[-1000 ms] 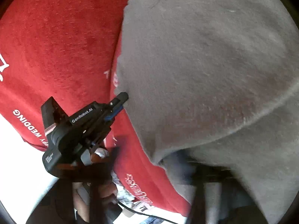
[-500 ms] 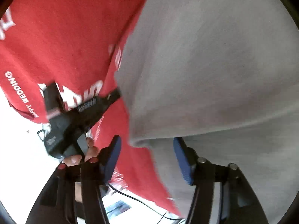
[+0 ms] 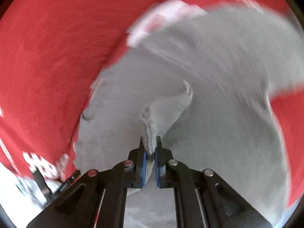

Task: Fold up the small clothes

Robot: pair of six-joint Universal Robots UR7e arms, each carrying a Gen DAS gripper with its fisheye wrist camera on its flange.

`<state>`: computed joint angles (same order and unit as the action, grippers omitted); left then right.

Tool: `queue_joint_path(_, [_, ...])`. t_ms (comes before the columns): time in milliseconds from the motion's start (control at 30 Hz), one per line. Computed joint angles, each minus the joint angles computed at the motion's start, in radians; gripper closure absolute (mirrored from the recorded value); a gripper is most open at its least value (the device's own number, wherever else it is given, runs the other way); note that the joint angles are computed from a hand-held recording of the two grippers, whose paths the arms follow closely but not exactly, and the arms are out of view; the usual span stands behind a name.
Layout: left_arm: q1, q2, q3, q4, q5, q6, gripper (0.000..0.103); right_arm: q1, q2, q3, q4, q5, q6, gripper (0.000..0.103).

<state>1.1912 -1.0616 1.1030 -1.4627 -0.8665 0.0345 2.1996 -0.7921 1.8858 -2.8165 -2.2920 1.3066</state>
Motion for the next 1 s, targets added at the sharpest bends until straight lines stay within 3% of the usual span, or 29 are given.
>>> queue_joint_path(67, [0.0,-0.009,0.022,-0.024,0.008,0.007,0.098,0.023,0.001,-0.068,0.08,-0.066,-0.143,0.095])
queue_joint_path(167, [-0.004,-0.014,0.043,-0.046,0.023,0.016,0.098,0.001,-0.001,-0.099,0.118,-0.094,-0.226,0.095])
queue_joint_path(267, [-0.011,-0.019,0.088,-0.086,0.043,0.018,0.098,-0.04,-0.053,-0.023,0.112,-0.039,-0.197,0.093])
queue_joint_path(367, [-0.019,-0.018,0.097,-0.083,0.068,-0.013,0.098,-0.088,-0.087,0.03,0.219,0.01,-0.102,0.09])
queue_joint_path(433, [-0.02,-0.013,0.072,-0.051,0.075,-0.042,0.098,-0.081,-0.099,0.05,0.191,-0.006,-0.066,0.085])
queue_joint_path(500, [-0.019,-0.016,0.045,-0.028,0.056,-0.053,0.098,-0.059,-0.122,0.049,0.271,-0.029,0.021,0.078])
queue_joint_path(567, [-0.026,-0.028,0.028,0.006,0.036,-0.059,0.098,-0.043,-0.137,0.058,0.278,-0.021,0.056,0.077])
queue_joint_path(733, [-0.047,-0.079,0.03,0.058,-0.054,-0.035,0.098,-0.007,-0.109,0.022,0.245,0.002,0.037,0.077])
queue_joint_path(867, [-0.067,-0.118,0.09,0.083,-0.138,-0.04,0.098,-0.007,-0.055,-0.049,0.258,0.001,-0.026,0.077])
queue_joint_path(1000, [-0.079,-0.174,0.231,0.079,-0.045,-0.023,0.098,-0.036,0.008,-0.107,0.296,0.008,-0.043,0.077])
